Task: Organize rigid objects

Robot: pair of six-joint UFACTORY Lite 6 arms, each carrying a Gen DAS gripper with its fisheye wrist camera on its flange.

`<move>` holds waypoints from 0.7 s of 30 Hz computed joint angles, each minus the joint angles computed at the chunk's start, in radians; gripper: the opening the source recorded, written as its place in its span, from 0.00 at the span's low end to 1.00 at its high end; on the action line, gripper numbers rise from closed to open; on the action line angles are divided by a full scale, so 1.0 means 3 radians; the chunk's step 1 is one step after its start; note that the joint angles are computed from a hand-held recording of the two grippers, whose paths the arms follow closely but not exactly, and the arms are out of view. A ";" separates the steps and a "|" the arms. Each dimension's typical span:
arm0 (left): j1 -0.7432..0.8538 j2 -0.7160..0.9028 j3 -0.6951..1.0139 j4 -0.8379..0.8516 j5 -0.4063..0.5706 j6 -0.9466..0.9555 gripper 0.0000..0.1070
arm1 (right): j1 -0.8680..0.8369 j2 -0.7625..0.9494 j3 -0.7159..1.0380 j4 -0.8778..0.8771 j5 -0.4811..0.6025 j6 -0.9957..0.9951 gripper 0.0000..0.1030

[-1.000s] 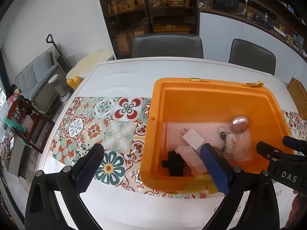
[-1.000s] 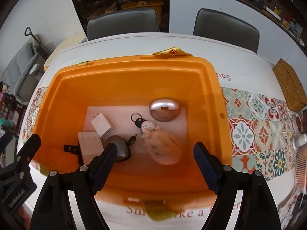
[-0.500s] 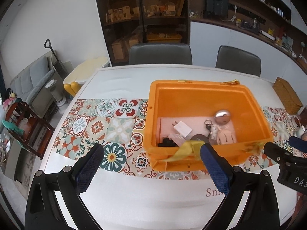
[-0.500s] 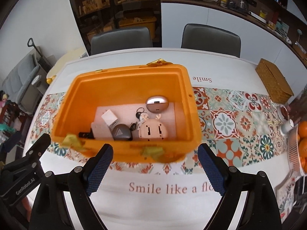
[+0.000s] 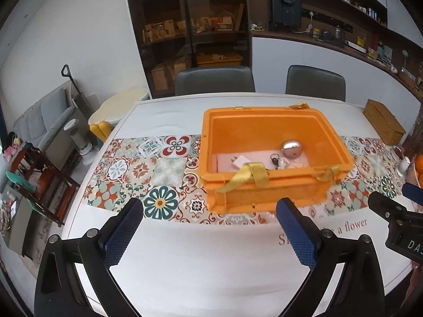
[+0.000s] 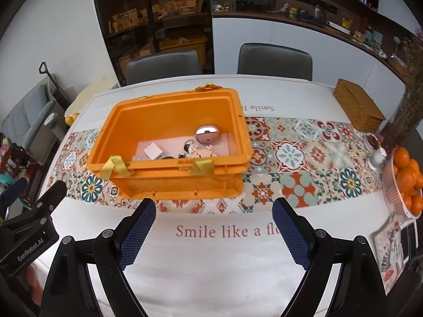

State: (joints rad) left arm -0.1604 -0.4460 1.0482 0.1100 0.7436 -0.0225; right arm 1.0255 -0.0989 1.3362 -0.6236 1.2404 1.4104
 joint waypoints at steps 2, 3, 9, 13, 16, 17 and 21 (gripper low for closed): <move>-0.0028 -0.0187 -0.0113 0.0001 0.0015 0.0052 0.96 | 0.0107 -0.0046 -0.0030 -0.0023 0.0073 0.0086 0.87; -0.0043 -0.0251 -0.0149 0.0027 0.0040 0.0041 0.96 | 0.0167 -0.0065 -0.0045 -0.0033 0.0113 0.0136 0.87; -0.0099 -0.0516 -0.0265 0.0033 0.0254 0.0079 0.96 | 0.0479 -0.0195 -0.0155 -0.0120 0.0274 0.0453 0.87; -0.0064 -0.0612 -0.0299 -0.0041 0.0309 0.0143 0.96 | 0.0590 -0.0219 -0.0206 -0.0097 0.0311 0.0563 0.87; -0.0022 -0.0638 -0.0300 -0.0146 0.0336 0.0212 0.96 | 0.0628 -0.0254 -0.0244 -0.0077 0.0334 0.0612 0.87; -0.0009 -0.0645 -0.0298 -0.0169 0.0341 0.0226 0.96 | 0.0642 -0.0271 -0.0258 -0.0083 0.0345 0.0633 0.87; -0.0053 -0.0626 -0.0286 -0.0096 0.0316 0.0143 0.96 | 0.0685 -0.0278 -0.0242 -0.0114 0.0396 0.0661 0.87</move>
State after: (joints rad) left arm -0.1762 -0.6338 0.9623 0.0813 0.8385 0.0204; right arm 1.2311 -0.1824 1.2636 -0.6577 1.3592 1.6088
